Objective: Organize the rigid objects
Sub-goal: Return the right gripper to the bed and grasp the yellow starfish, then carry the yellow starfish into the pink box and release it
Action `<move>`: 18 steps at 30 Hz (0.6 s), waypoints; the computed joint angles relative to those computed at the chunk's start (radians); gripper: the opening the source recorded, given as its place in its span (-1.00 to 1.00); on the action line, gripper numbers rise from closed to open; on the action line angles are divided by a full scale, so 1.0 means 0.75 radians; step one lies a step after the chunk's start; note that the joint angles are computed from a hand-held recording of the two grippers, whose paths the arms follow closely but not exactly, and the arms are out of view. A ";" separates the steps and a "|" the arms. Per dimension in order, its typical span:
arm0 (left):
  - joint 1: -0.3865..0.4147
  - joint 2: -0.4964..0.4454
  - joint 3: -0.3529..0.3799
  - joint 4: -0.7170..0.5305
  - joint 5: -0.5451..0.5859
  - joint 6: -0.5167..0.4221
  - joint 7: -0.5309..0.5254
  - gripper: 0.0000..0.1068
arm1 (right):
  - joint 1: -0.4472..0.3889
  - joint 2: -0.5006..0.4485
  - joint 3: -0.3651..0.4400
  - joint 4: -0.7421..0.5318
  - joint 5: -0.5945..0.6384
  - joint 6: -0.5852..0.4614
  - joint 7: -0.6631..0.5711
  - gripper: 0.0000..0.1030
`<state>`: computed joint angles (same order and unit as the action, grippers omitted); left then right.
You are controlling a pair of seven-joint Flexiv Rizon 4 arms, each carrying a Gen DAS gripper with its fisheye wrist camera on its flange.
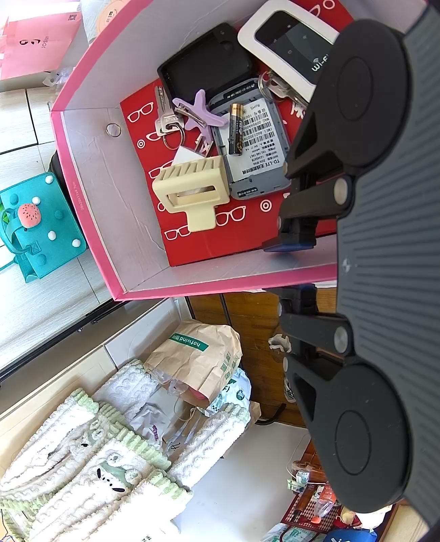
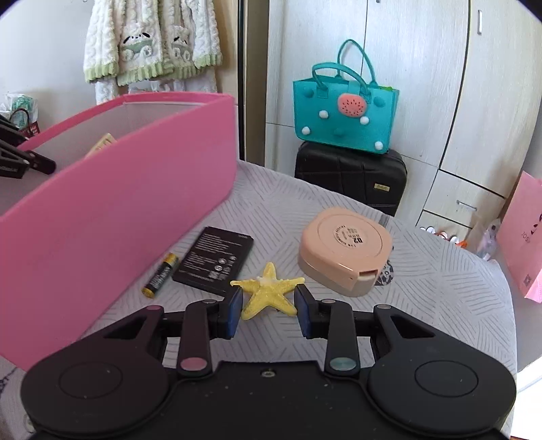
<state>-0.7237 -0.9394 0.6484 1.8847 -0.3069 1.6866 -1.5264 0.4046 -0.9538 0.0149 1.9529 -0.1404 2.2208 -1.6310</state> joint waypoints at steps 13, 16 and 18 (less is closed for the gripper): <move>0.009 0.005 -0.011 0.002 0.001 0.007 -0.001 -0.73 | 0.209 0.192 -0.084 0.126 0.206 0.023 -0.166 -0.27; 0.008 0.003 -0.013 0.000 -0.001 0.006 -0.001 -0.73 | 0.230 0.229 -0.075 0.140 0.217 0.041 -0.213 -0.27; 0.013 0.007 -0.017 0.003 0.001 0.010 0.002 -0.73 | 0.235 0.248 -0.061 0.141 0.208 0.042 -0.237 -0.27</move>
